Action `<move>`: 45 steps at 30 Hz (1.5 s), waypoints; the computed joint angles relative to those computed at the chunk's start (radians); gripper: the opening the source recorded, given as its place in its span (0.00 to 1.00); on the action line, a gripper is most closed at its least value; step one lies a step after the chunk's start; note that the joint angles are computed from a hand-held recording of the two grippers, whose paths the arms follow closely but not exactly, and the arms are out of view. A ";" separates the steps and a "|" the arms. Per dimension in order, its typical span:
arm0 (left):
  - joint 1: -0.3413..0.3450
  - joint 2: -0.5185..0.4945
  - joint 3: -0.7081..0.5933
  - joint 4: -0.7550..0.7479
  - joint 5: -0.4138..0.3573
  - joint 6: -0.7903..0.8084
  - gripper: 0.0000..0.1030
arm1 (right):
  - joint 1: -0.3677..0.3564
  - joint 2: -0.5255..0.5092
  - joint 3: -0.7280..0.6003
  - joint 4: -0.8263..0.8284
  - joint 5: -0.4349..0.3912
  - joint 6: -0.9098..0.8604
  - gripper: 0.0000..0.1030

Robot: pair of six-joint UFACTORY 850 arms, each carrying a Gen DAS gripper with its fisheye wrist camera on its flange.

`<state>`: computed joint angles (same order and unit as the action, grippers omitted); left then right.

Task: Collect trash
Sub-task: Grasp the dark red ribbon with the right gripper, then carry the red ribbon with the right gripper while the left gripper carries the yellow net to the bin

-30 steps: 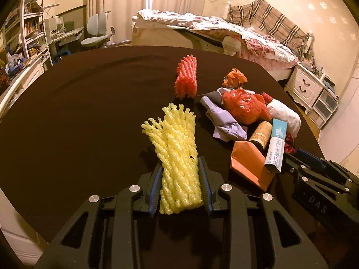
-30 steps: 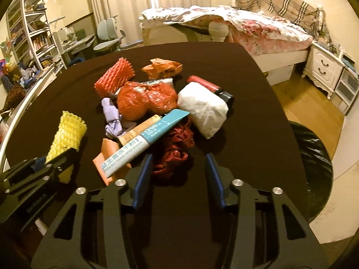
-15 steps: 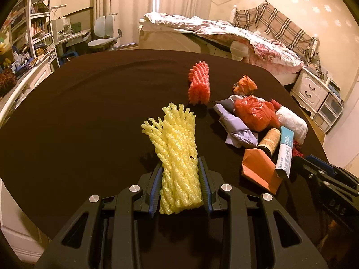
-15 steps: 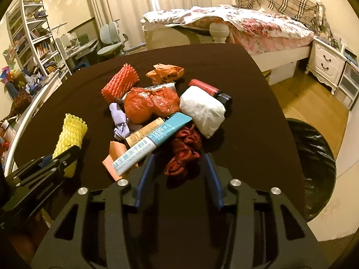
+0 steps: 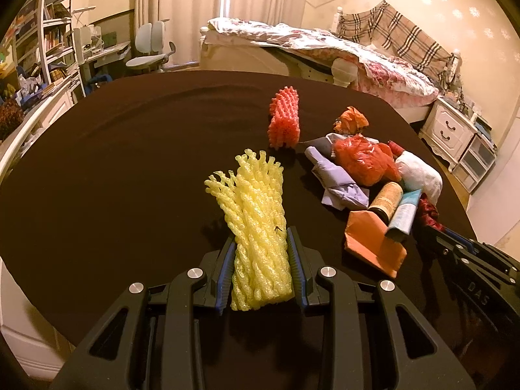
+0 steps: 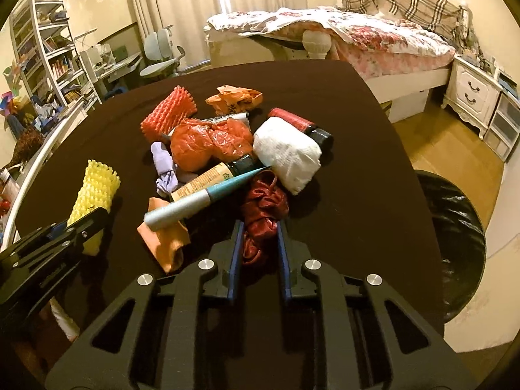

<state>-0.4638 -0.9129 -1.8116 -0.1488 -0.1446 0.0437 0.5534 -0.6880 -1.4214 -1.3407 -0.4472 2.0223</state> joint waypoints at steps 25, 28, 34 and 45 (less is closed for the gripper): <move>-0.096 0.016 -0.018 -0.702 -0.007 0.788 0.31 | -0.033 0.216 0.284 -0.185 -0.141 0.329 0.19; -0.117 0.002 -0.041 -0.762 -0.014 0.870 0.31 | -0.046 0.240 0.322 -0.199 -0.158 0.370 0.19; -0.156 -0.047 -0.118 -0.734 -0.037 0.878 0.31 | -0.067 0.271 0.378 -0.207 -0.191 0.412 0.19; -0.211 -0.173 -0.318 -0.482 -0.124 0.676 0.31 | -0.108 0.293 0.433 -0.237 -0.207 0.475 0.19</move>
